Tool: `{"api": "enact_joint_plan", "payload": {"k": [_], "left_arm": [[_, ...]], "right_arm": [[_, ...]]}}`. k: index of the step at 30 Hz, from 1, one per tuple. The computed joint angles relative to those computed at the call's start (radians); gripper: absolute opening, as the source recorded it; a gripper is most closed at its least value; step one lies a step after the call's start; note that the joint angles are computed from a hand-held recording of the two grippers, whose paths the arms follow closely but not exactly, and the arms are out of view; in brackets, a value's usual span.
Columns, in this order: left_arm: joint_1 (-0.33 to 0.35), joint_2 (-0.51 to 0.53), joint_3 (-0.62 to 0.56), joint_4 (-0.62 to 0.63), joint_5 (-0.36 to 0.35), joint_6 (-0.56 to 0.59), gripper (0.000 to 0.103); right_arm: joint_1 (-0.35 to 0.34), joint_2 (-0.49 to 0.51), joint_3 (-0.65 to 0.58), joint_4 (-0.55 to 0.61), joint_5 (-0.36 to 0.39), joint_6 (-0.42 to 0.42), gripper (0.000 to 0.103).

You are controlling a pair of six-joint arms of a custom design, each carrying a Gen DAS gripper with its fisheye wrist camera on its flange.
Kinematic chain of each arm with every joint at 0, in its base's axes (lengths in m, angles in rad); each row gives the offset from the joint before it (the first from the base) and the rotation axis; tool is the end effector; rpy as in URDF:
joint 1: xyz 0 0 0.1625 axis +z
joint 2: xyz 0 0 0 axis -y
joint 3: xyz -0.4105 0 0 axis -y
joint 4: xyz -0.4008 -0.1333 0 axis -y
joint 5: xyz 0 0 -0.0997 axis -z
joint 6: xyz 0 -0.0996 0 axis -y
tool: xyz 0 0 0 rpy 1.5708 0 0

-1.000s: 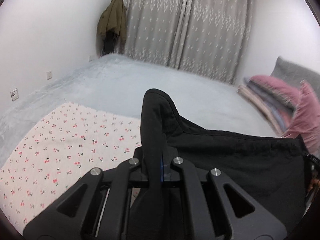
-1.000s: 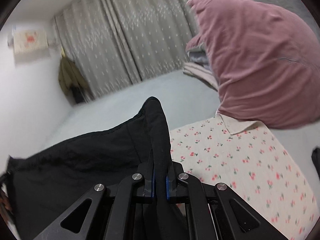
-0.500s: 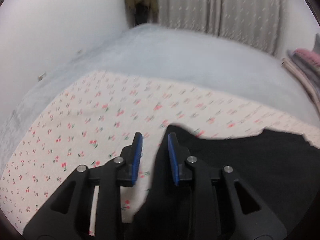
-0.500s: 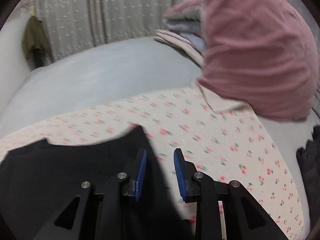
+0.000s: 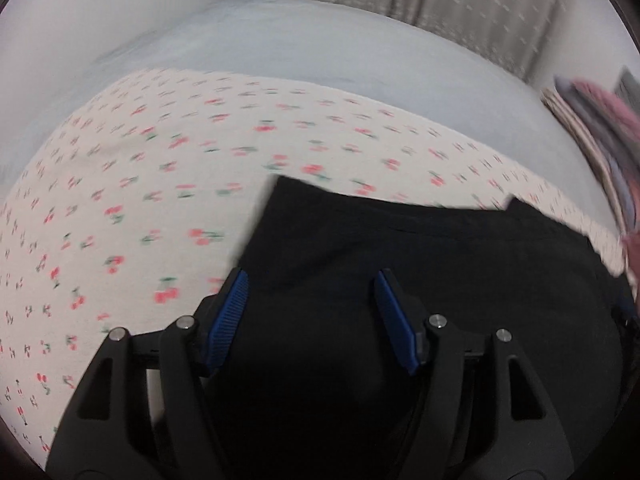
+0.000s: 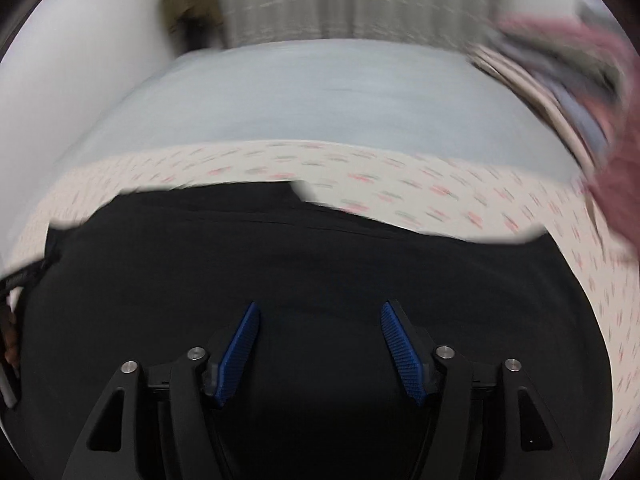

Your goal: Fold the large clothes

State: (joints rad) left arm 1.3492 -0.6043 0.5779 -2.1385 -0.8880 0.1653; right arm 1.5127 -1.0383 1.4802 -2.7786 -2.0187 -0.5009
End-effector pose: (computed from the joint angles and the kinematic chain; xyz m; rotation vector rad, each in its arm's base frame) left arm 0.0014 -0.8863 0.3981 0.2033 2.3826 -0.7512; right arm 0.0491 -0.7088 0.3492 0.3125 -2.3923 0.7793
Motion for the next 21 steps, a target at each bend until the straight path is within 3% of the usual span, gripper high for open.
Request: {"api": "enact_joint_plan", "payload": {"k": [1,3,6,8,11,14,17,21], "left_arm": [[0.009,0.013,-0.048,0.044,0.034,-0.03,0.068],[0.026,0.011,-0.091,0.118,0.061,-0.079,0.069],[0.037,-0.076,0.011,0.09,0.036,-0.124,0.069],[0.021,-0.168,0.156,0.021,0.012,-0.122,0.069],[-0.008,-0.287,0.346,-0.066,-0.067,-0.101,0.069],[-0.071,-0.419,0.559,-0.14,-0.136,-0.071,0.081],[-0.123,-0.521,0.738,-0.227,-0.178,-0.051,0.085],[-0.173,-0.604,0.906,-0.293,-0.191,-0.042,0.092]], "right_arm": [[-0.025,-0.016,-0.005,-0.003,-0.021,0.029,0.067],[-0.056,-0.03,-0.018,-0.047,-0.15,0.015,0.067],[-0.098,-0.098,0.01,-0.046,-0.181,0.074,0.067],[-0.11,-0.152,0.051,-0.067,-0.194,0.081,0.067],[-0.096,-0.223,0.129,-0.112,-0.173,0.044,0.067],[-0.059,-0.32,0.253,-0.139,-0.086,0.032,0.067],[-0.012,-0.391,0.387,-0.183,-0.012,0.006,0.072],[0.036,-0.425,0.518,-0.22,0.023,-0.034,0.074]]}}
